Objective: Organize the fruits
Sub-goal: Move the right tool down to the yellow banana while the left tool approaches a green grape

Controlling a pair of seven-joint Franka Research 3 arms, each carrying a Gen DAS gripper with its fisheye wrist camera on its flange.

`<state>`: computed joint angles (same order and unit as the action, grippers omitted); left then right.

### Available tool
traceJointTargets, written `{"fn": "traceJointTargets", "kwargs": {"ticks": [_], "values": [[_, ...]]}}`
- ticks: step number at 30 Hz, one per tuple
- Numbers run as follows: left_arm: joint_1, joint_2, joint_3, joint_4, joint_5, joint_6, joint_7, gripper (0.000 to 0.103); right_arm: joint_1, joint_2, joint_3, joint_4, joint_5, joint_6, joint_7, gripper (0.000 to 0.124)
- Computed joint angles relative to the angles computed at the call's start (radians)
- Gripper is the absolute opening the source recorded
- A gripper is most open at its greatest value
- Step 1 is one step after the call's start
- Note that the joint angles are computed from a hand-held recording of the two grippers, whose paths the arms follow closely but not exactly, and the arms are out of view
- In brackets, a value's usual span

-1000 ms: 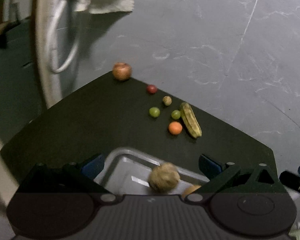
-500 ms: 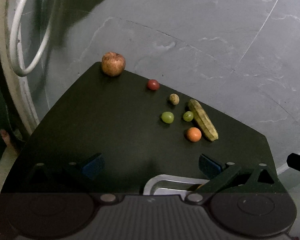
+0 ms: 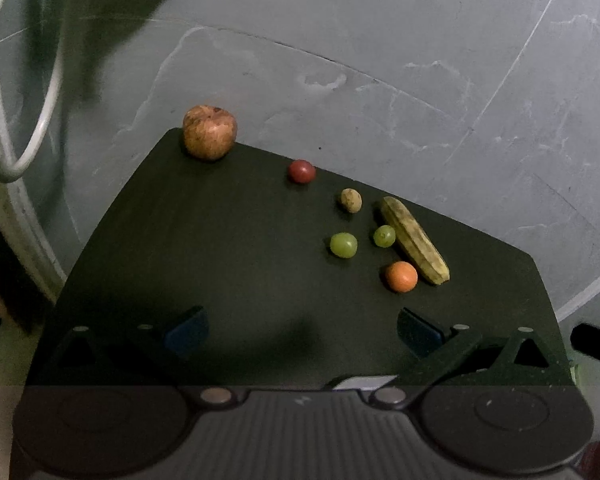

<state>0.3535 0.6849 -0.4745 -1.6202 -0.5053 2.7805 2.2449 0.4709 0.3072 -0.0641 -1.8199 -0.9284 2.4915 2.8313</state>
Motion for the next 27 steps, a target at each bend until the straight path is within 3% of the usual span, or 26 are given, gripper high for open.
{"fn": "traceJointTargets", "kwargs": {"ticks": [7,14,20,27], "values": [[-0.043,0.05,0.042,0.074,0.054,-0.043,-0.049,0.102,-0.007,0.019,-0.01,0.007,0.034,-0.016,-0.013,0.102],[-0.063,0.087,0.046,0.119,0.106,-0.062,-0.048,0.102,-0.025,0.022,-0.028,-0.02,0.031,0.029,0.023,0.102],[-0.066,0.11,0.029,0.142,0.13,-0.055,-0.016,0.102,-0.061,0.037,-0.047,-0.038,0.041,0.136,0.001,0.102],[-0.097,0.105,0.047,0.139,0.165,-0.036,-0.041,0.102,-0.104,0.081,-0.087,-0.036,0.137,0.307,-0.126,0.102]]}}
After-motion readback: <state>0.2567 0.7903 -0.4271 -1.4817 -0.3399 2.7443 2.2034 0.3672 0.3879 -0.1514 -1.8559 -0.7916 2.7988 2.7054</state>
